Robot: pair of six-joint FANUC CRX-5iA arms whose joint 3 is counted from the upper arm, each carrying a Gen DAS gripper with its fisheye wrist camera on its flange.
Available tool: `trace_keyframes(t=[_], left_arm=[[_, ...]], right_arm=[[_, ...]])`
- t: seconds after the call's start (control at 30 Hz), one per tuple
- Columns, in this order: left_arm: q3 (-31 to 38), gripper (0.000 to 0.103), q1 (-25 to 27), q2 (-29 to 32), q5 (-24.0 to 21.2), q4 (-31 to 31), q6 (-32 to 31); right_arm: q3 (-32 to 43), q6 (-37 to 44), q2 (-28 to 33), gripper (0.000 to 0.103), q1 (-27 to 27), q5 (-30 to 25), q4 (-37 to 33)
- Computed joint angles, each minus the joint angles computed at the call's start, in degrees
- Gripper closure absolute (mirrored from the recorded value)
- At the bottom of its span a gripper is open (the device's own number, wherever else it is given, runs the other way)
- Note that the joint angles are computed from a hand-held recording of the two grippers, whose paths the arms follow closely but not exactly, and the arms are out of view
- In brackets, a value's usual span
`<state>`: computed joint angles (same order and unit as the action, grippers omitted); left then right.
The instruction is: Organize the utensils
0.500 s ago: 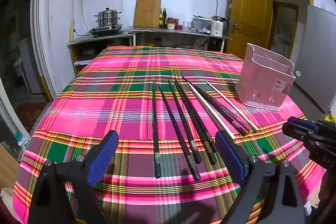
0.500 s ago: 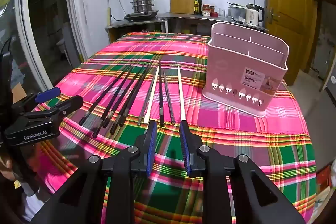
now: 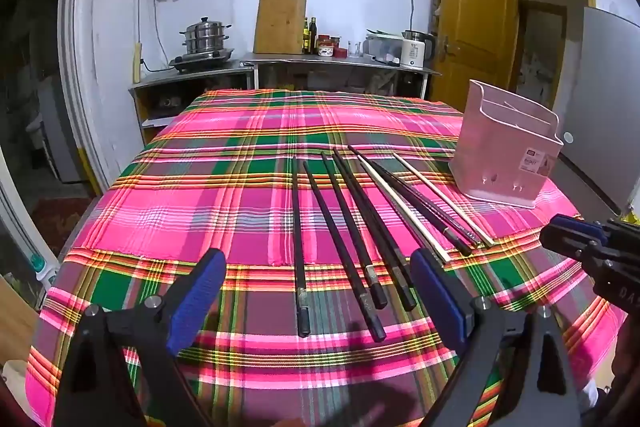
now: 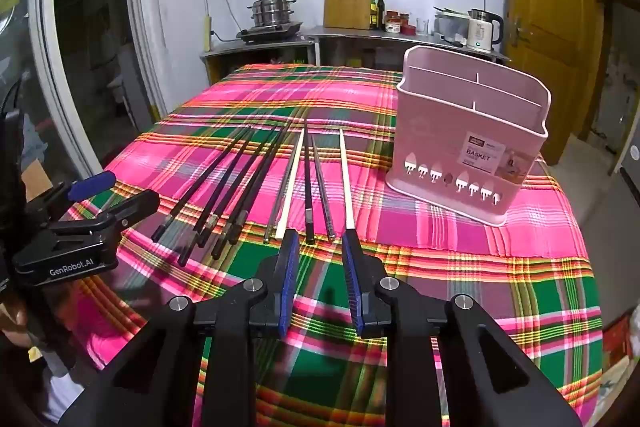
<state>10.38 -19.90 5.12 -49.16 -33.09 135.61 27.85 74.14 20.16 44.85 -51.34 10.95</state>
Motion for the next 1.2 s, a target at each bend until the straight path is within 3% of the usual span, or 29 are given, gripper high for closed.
trace_keyframes(t=[1.2], left_arm=[[-0.4, 0.008, -0.4, -0.5, 0.6, -0.6, -0.1]], right_arm=[[-6.9, -5.4, -3.3, 0.080, 0.6, 7.4, 5.1]])
